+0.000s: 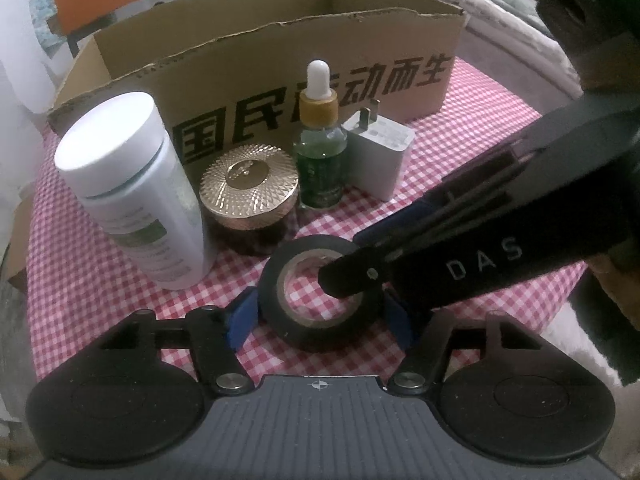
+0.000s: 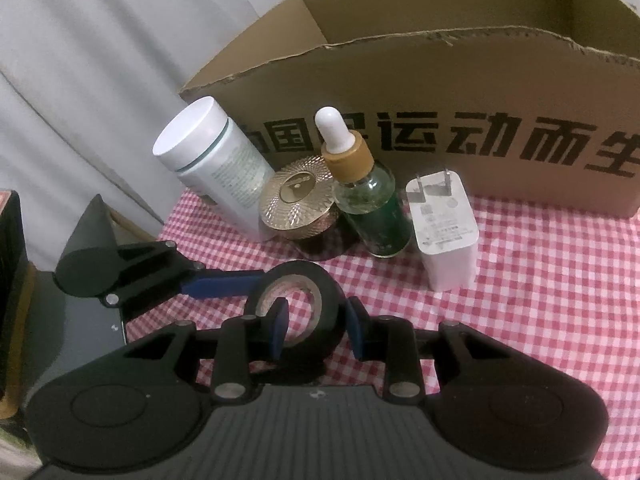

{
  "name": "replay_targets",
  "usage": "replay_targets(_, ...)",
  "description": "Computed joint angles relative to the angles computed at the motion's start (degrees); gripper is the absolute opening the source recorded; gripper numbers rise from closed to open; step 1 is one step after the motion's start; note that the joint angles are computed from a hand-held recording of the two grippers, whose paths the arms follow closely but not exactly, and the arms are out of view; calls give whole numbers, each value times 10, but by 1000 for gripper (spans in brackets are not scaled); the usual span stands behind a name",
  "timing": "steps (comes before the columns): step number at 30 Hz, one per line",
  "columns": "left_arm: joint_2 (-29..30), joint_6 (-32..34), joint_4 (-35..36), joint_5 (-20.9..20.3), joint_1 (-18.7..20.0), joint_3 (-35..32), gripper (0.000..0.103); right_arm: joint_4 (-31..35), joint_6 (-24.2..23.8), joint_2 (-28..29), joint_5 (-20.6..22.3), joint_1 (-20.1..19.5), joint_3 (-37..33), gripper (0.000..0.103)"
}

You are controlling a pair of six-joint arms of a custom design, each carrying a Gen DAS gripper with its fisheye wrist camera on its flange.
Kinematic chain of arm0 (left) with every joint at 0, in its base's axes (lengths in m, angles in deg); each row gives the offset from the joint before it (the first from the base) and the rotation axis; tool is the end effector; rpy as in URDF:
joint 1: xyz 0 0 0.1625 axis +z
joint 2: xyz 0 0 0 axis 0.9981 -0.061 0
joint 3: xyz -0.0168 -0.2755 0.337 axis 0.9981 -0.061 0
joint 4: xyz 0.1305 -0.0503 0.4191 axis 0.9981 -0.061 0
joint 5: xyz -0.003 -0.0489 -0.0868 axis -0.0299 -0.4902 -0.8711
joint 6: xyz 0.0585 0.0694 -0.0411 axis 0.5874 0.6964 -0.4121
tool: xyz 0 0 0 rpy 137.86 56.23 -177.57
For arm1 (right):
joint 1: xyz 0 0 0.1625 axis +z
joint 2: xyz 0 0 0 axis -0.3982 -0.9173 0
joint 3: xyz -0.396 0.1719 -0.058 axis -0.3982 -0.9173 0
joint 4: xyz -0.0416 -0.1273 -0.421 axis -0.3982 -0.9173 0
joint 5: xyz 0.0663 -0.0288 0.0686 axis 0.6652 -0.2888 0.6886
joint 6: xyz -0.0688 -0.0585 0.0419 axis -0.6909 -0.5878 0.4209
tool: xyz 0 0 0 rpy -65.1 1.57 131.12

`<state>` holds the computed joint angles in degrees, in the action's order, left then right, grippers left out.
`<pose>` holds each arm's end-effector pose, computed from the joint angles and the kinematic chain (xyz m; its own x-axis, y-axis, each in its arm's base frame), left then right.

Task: Organize rigid objects
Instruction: 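Grasp the black tape roll through its hole with the right gripper, then lift the black tape roll and carry it over the box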

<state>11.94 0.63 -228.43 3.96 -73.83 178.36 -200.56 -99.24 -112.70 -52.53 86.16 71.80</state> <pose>-0.2357 -0.2510 -0.0814 -0.6395 0.4029 -0.6547 0.6375 0.7540 -0.1587 -0.0062 -0.3102 0.1928 -0.8533 -0.4629 0.2400 -0.5096 0.8378 -0.1959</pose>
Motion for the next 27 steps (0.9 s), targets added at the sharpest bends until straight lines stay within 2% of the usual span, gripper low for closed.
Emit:
replay_targets(7,-13,-2,14,-1,-1,2,66,-12,3,5,1,-2,3,32)
replay_targets(18,-9,16,14,4,18,-10,66,-15,0,4,-1,0,4,32)
replay_targets(27,-10,8,21,14,2,-10,66,0,-1,-19,11,-3,7,32)
